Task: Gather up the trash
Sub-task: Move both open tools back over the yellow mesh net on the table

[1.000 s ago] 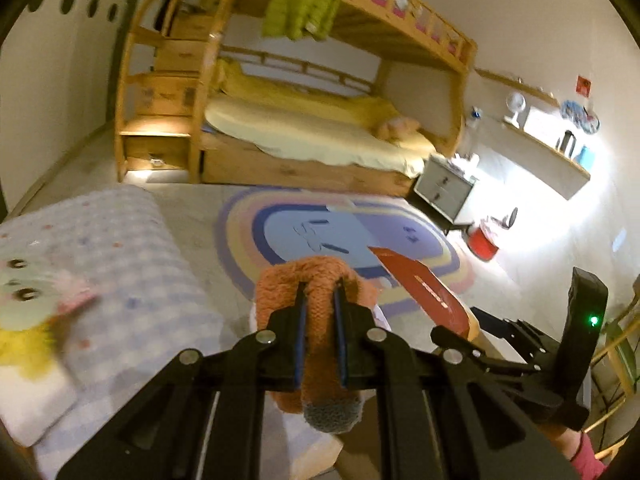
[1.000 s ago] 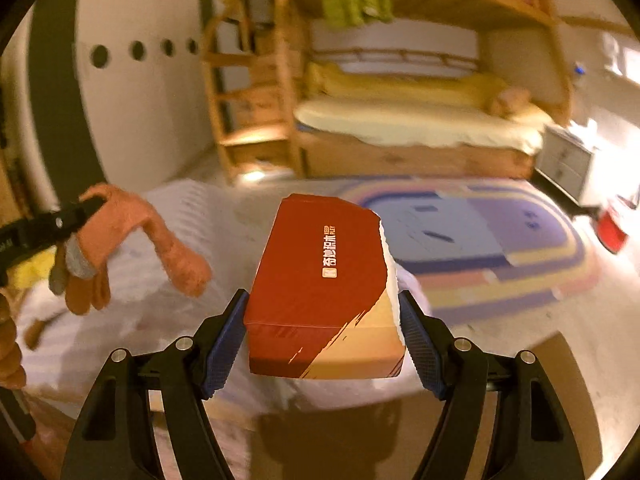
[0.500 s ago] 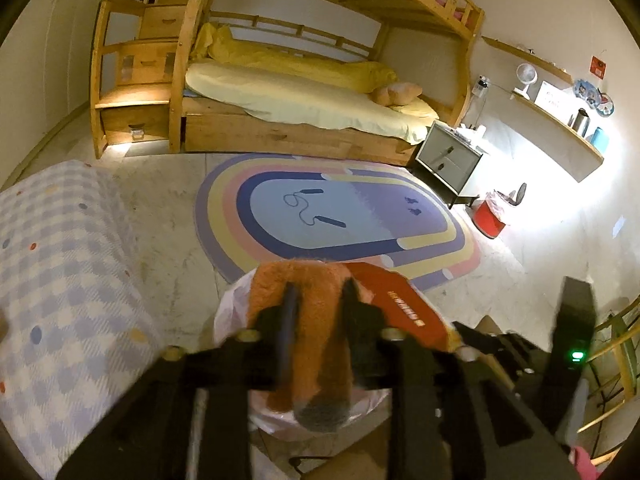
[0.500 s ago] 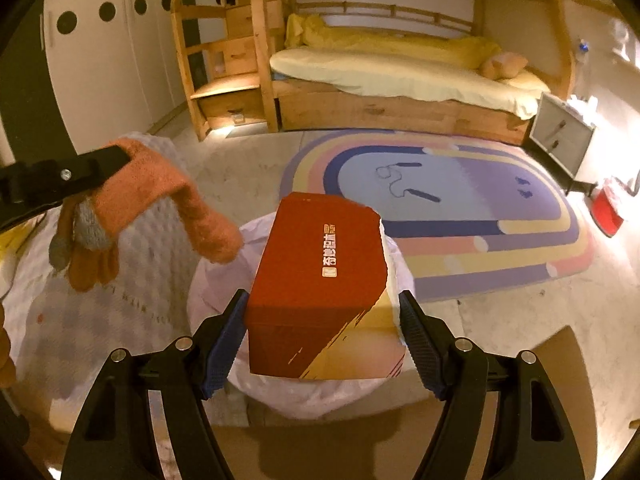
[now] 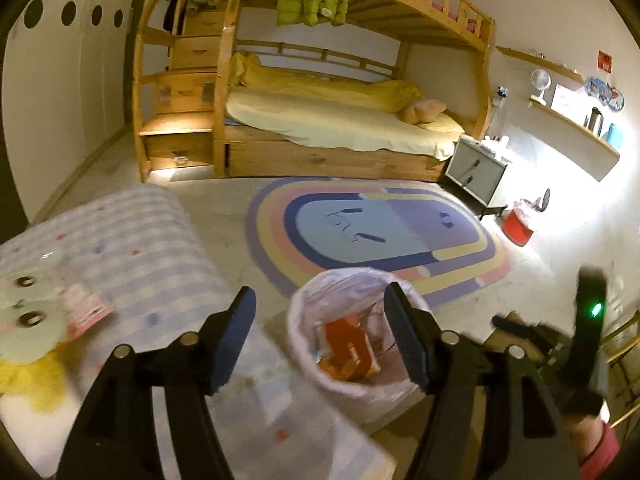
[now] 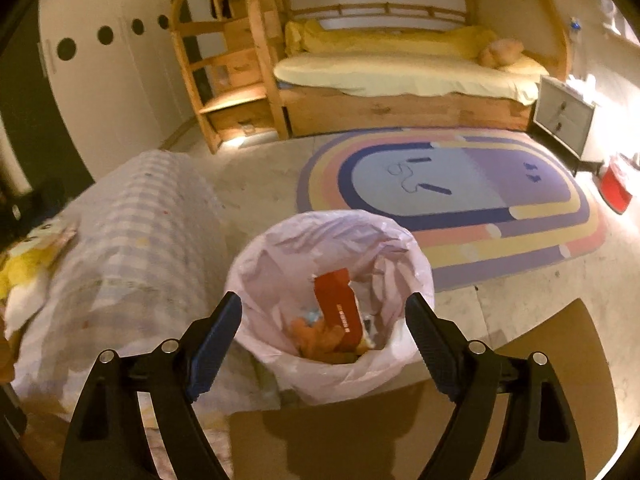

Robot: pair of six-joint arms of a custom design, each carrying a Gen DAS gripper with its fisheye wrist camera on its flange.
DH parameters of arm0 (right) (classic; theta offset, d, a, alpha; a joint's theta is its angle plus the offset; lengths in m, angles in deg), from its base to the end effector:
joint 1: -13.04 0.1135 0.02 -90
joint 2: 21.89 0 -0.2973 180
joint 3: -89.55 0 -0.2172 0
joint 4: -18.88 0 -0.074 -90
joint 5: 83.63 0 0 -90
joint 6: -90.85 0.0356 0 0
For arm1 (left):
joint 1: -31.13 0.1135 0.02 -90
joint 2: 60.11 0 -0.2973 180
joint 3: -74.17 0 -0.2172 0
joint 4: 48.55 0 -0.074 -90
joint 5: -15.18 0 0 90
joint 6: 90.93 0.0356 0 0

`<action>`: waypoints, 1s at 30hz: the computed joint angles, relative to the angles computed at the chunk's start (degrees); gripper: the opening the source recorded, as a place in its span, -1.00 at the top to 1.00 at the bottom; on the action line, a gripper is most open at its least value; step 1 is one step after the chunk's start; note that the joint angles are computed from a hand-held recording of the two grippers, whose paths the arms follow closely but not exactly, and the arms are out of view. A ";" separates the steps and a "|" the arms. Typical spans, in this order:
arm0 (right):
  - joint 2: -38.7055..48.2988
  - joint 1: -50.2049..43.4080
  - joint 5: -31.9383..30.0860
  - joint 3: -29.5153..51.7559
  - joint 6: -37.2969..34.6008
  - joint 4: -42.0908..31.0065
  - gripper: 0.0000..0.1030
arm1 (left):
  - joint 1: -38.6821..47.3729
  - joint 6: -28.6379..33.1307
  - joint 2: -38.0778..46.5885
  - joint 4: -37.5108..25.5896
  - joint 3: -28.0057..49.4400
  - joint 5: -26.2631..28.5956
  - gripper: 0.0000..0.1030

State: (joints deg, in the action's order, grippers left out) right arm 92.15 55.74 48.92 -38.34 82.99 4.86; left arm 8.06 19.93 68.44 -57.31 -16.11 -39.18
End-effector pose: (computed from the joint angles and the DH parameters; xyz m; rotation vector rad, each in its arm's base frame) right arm 0.2130 0.1638 0.0961 0.9070 2.1932 -0.1684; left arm 0.4003 -0.1930 0.1338 1.1320 2.0359 -0.7602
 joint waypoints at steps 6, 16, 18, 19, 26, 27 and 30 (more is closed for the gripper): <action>-1.80 3.82 3.31 9.48 -1.47 -9.20 -0.61 | 6.80 2.06 -4.61 2.20 -5.78 3.52 -0.28; 8.47 5.66 -0.32 31.61 -17.10 -12.37 -0.40 | 18.80 5.53 -4.62 4.38 -7.49 3.31 -0.32; 10.77 5.40 -1.05 36.99 -21.13 -13.32 -0.37 | 20.92 5.36 -3.74 4.50 -5.99 1.89 -0.32; 11.56 5.33 -1.18 38.98 -22.55 -13.86 -0.32 | 22.03 5.12 -3.24 4.03 -4.81 1.53 -0.32; 18.09 3.18 -3.84 55.58 -33.69 -17.45 -0.11 | 28.26 1.90 1.26 -1.78 7.06 2.09 -0.32; 18.65 2.93 -4.22 57.03 -34.73 -17.77 -0.11 | 28.53 1.63 1.82 -2.54 8.40 1.86 -0.32; 23.25 1.42 -6.53 67.38 -40.24 -20.66 -0.11 | 29.38 0.96 6.61 -9.32 18.56 2.04 -0.32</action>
State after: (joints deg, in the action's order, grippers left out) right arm 115.40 57.16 42.39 29.04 42.74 -15.80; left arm 37.44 20.89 75.05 -66.63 2.45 -37.14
